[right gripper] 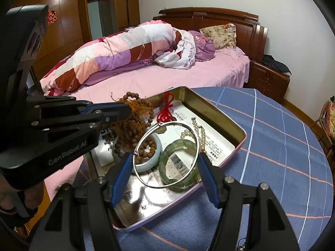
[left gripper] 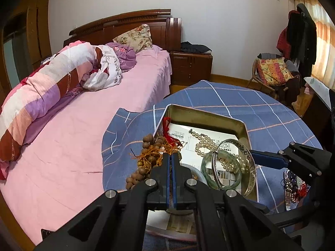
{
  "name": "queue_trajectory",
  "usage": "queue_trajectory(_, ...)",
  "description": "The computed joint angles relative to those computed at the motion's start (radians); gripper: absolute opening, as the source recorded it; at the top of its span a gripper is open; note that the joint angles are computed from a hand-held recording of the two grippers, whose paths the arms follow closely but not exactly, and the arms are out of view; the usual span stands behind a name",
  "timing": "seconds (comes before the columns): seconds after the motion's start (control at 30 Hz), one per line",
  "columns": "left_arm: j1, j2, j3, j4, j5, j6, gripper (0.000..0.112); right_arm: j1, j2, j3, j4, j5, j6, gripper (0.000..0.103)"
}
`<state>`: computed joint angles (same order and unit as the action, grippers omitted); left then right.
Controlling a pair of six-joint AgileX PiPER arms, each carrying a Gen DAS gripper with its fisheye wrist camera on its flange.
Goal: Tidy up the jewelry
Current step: 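Carry the wooden beads with the left gripper while the right carries the silver bangle over the tin, then open the right gripper over the tin while the left opens to drop the wooden beads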
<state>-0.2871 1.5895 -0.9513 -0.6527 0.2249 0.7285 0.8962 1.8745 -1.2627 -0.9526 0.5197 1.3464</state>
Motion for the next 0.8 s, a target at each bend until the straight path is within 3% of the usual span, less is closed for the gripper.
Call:
queue_trajectory(0.5, -0.003, 0.010, 0.011, -0.029, 0.000, 0.051, 0.001, -0.005, 0.010, 0.011, 0.022, -0.026, -0.018, 0.066)
queue_trajectory(0.67, -0.035, 0.004, 0.016, 0.133, -0.018, -0.111, 0.002, -0.001, 0.002, 0.024, -0.004, -0.036, 0.016, 0.070)
queue_trajectory(0.73, -0.034, 0.003, 0.013, 0.116, -0.007, -0.100, 0.004, 0.003, -0.006, 0.031, -0.028, -0.026, 0.044, 0.076)
queue_trajectory(0.8, -0.037, 0.000, 0.012, 0.142, -0.004, -0.129, 0.015, 0.007, -0.017, 0.041, -0.046, -0.019, 0.065, 0.078)
